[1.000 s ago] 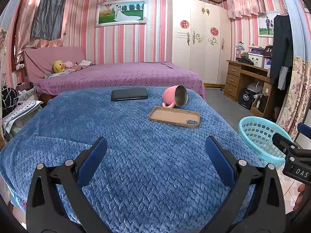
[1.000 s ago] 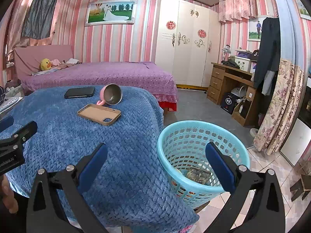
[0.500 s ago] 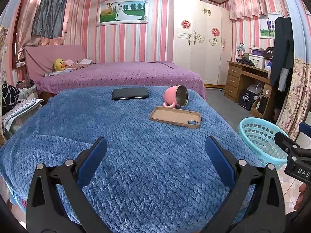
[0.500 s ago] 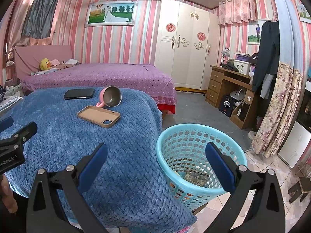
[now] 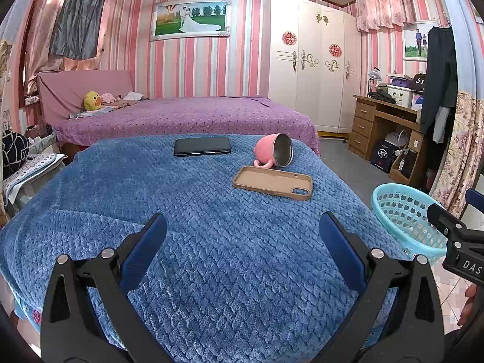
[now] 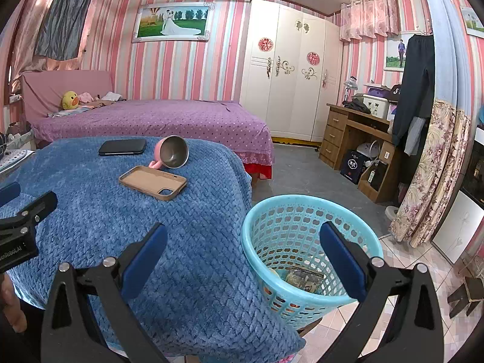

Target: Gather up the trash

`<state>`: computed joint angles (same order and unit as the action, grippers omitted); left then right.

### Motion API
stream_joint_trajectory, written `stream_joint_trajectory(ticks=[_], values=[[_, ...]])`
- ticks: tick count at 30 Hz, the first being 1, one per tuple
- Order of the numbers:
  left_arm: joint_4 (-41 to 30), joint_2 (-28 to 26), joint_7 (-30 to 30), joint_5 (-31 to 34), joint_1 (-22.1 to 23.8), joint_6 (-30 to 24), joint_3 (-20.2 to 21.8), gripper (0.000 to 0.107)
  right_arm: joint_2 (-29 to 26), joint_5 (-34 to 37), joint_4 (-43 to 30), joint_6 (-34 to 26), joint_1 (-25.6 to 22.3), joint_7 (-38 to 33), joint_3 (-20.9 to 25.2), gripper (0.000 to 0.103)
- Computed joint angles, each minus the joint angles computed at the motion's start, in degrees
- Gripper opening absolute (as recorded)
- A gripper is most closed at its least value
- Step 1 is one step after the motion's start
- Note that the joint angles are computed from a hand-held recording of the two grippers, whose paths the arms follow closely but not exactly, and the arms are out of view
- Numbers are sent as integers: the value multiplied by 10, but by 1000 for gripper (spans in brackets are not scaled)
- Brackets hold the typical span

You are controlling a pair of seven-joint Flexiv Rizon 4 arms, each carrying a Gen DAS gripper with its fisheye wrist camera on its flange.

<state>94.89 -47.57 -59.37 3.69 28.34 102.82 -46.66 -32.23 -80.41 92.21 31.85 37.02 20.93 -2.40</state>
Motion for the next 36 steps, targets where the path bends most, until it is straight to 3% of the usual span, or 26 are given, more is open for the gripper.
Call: stream_joint_trajectory(ticks=[36], values=[[-8, -5, -10, 6, -5, 9, 7, 98, -3, -5, -2, 8, -5, -6, -2, 98]])
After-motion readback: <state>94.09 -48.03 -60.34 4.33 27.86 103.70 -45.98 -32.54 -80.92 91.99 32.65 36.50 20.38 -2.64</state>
